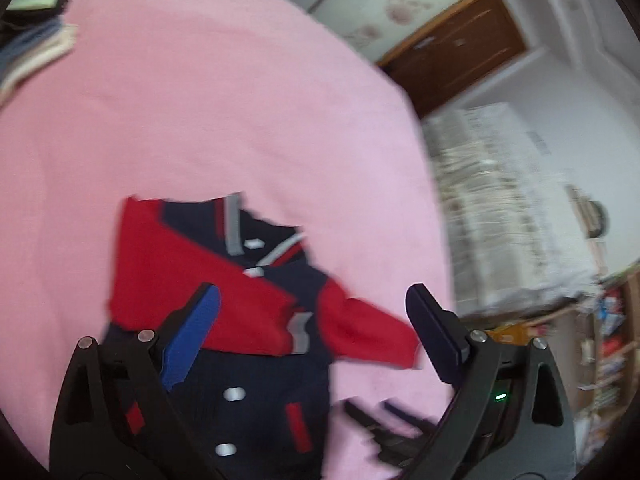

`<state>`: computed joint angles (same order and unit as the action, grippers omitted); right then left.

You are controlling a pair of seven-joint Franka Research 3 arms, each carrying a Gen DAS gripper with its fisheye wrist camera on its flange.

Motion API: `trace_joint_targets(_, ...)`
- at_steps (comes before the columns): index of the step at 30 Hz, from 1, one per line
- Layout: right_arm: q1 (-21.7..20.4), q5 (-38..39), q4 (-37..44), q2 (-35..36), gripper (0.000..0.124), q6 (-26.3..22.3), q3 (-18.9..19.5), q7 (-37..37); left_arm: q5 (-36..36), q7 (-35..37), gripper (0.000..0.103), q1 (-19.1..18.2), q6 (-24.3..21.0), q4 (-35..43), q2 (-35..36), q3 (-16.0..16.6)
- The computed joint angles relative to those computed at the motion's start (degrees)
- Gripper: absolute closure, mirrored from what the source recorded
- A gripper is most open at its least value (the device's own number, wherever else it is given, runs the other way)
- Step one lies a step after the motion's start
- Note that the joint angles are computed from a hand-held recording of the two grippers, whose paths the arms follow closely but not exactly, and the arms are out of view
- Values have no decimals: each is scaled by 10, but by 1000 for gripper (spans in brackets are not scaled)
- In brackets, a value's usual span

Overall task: Fold large clothes
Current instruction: 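Fold the held red sleeve across the navy body with the left tool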

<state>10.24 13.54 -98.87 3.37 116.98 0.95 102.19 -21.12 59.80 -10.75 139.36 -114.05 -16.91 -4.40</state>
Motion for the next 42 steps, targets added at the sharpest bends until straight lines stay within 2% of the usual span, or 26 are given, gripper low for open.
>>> trace_joint_targets(3,-13,33,20,26,22,6,-5,-82,65,-57,10,29,-83,-1,3,-7)
trace_joint_targets(5,-19,61,39,50,31,1,-4,-112,105,-83,10,43,-129,-8,-1,-12)
trace_joint_targets(7,-22,98,58,74,45,-8,0,-114,123,-84,10,53,-148,-24,-2,-6)
trace_joint_targets(9,-26,131,83,108,46,-15,5,-117,127,-82,10,62,-146,-59,-15,3)
trace_joint_targets(11,-14,116,88,125,51,12,5,-102,124,-84,10,67,-156,-77,-22,9)
trace_joint_targets(12,-8,99,97,139,69,20,3,-87,121,-84,10,68,-159,-81,-23,11)
trace_joint_targets(13,1,72,114,157,95,15,0,-62,120,-86,10,70,-158,-87,-26,11)
trace_joint_targets(14,11,36,138,175,105,-4,-7,-32,123,-91,10,71,-156,-86,-24,8)
trace_joint_targets(16,9,32,153,190,113,-6,-7,-8,134,-105,10,74,-146,-93,-28,2)
trace_joint_targets(19,-11,73,117,163,114,47,1,-32,132,-106,10,68,-152,-82,-21,1)
trace_joint_targets(22,-3,21,99,138,114,72,-10,-41,135,-102,10,63,-150,-64,-6,-3)
trace_joint_targets(25,-8,13,73,122,112,89,-13,-43,145,-89,10,62,-160,-50,11,-6)
trace_joint_targets(26,-10,8,77,126,107,88,-15,-38,154,-88,10,63,-169,-43,20,-8)
trace_joint_targets(28,-5,-33,95,136,67,58,-23,-20,172,-85,12,63,-182,-22,46,-16)
trace_joint_targets(29,-14,-53,89,130,63,63,-14,-13,159,-60,15,59,-176,-17,53,-12)
trace_joint_targets(30,-6,-40,63,111,63,101,-24,-19,138,-31,25,56,-169,-15,58,-8)
trace_joint_targets(31,-14,-9,29,88,63,150,-18,-32,118,-3,37,53,-166,-9,65,-4)
trace_joint_targets(33,-35,99,-9,66,63,211,0,-82,101,30,51,53,-172,11,87,-6)
trace_joint_targets(34,-43,178,-10,66,63,207,6,-127,95,41,61,54,-172,19,99,-8)
trace_joint_targets(35,-60,240,6,78,64,170,20,-163,81,55,64,55,-178,32,117,-9)
trace_joint_targets(36,-66,271,32,100,72,117,23,-179,72,63,67,57,-187,44,133,-11)
trace_joint_targets(37,-66,278,50,117,91,83,25,-181,63,78,69,58,-204,62,157,-14)
trace_joint_targets(38,-64,278,66,132,99,57,25,-178,69,85,73,61,-218,75,173,-19)
trace_joint_targets(40,-51,241,103,169,107,6,18,-118,149,65,92,58,-269,114,212,-32)
trace_joint_targets(41,-46,220,118,184,109,-16,12,-78,176,60,93,57,-285,123,224,-36)
trace_joint_targets(42,-42,202,119,189,113,-19,5,-45,171,59,93,62,-273,113,221,-36)
